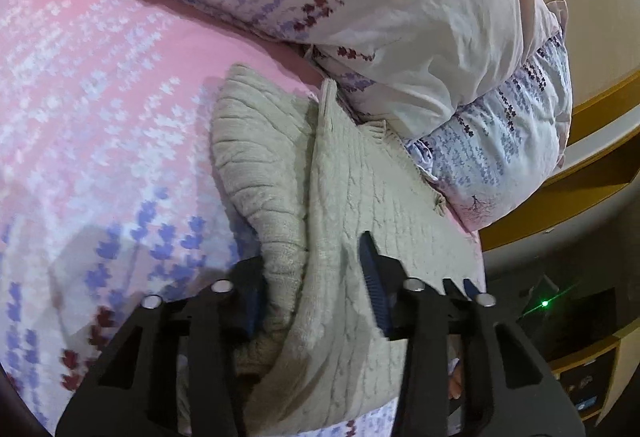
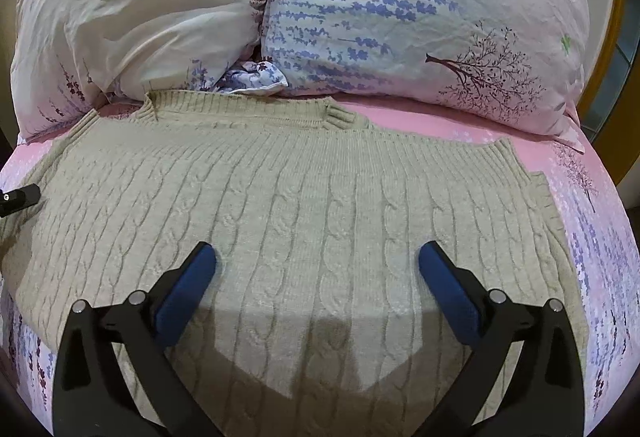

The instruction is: Fold small clothes

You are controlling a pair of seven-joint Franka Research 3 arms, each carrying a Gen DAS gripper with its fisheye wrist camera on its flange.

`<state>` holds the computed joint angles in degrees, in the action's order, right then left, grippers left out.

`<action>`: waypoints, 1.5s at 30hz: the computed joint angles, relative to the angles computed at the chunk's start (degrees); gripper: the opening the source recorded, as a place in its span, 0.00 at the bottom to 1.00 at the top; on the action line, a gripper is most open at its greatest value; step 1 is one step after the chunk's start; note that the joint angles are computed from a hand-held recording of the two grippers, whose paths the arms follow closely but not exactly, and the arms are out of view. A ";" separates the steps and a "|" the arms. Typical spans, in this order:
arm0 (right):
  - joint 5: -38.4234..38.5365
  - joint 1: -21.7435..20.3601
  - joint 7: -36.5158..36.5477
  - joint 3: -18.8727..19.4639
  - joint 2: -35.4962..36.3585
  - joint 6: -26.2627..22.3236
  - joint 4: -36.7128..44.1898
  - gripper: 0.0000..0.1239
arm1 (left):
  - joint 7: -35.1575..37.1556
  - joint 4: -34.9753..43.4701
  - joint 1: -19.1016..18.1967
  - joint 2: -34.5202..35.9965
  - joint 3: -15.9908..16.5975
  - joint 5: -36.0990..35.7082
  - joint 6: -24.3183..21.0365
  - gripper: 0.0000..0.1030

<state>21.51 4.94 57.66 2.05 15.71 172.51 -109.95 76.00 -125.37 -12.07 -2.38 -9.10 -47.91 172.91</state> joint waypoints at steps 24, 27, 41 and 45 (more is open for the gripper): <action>19.36 -5.80 -21.53 4.12 -3.75 -8.19 -0.39 0.81 | 32.31 23.17 0.29 10.73 -7.41 -28.19 0.48 0.21; 28.03 -7.64 -29.59 3.95 -5.28 -12.61 -0.47 0.81 | 33.45 27.27 1.02 13.70 -9.41 -28.71 -0.27 0.21; 49.61 -16.86 -27.77 -6.38 -2.86 -44.04 8.48 0.81 | 2.14 56.06 -11.11 37.79 -2.39 9.28 -15.00 0.22; 50.88 -20.52 -22.65 -5.79 1.60 -52.15 14.09 0.79 | 1.94 61.44 -11.07 40.95 -4.60 15.39 -17.15 0.69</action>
